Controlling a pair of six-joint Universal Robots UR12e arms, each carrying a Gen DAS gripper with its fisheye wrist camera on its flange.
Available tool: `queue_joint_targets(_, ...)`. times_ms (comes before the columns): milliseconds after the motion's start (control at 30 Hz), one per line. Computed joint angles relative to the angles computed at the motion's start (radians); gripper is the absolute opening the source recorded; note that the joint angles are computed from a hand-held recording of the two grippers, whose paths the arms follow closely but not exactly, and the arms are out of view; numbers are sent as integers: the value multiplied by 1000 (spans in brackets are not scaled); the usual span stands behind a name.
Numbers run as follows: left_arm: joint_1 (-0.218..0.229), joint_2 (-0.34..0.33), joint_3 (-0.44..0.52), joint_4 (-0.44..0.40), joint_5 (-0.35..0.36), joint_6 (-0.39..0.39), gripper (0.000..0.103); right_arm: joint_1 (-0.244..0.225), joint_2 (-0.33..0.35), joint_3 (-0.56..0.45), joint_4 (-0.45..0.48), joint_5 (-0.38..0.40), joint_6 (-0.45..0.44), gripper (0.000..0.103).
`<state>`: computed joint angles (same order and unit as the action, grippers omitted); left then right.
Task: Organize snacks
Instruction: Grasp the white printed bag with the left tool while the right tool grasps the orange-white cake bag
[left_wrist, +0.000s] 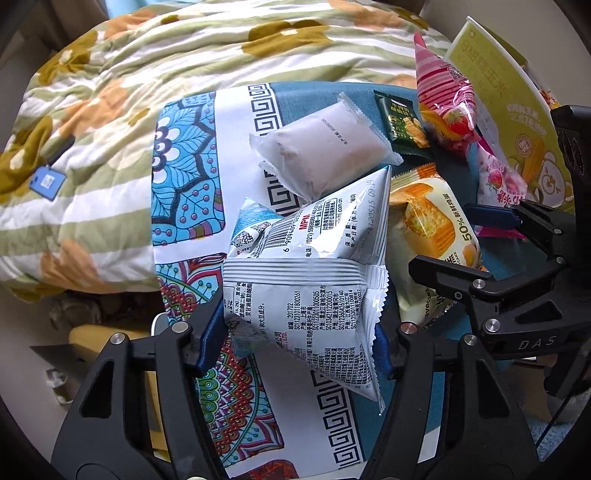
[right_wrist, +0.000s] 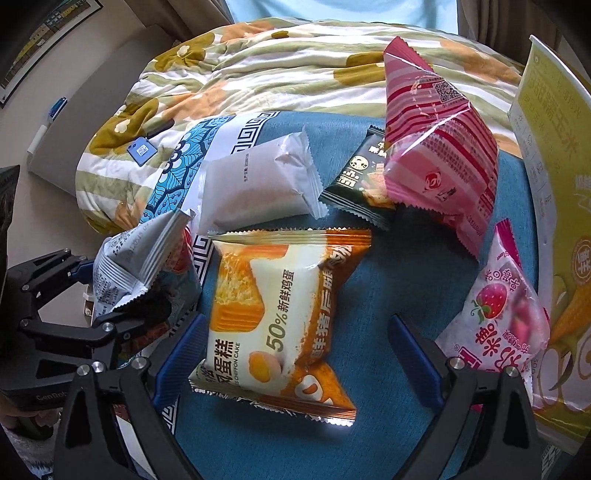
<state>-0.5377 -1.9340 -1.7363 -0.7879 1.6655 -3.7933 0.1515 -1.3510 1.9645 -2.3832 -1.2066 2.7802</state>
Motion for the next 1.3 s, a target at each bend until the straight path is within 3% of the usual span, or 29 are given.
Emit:
queue_joint_targets(233,6,17,-24,8,-4,-25,60,19,16,-10,36,4,-36,72)
queue_joint_targets(567,6,34,-49,26,-9,-36,60,35,14,5,-19,-31,-25,65)
queue_joint_targets(633,5,39,-54,33,-8,-37,60,38,9,14,-44,-42,-15,58)
queue_joint_targets(1033,-15,92,-63,72,41,-14,60,31,-59,62,-120,-35,61,57)
queue_joint_targets(1300,-29,103,-22,164,78,97,60,6,-147,104,-217,-41,157,57)
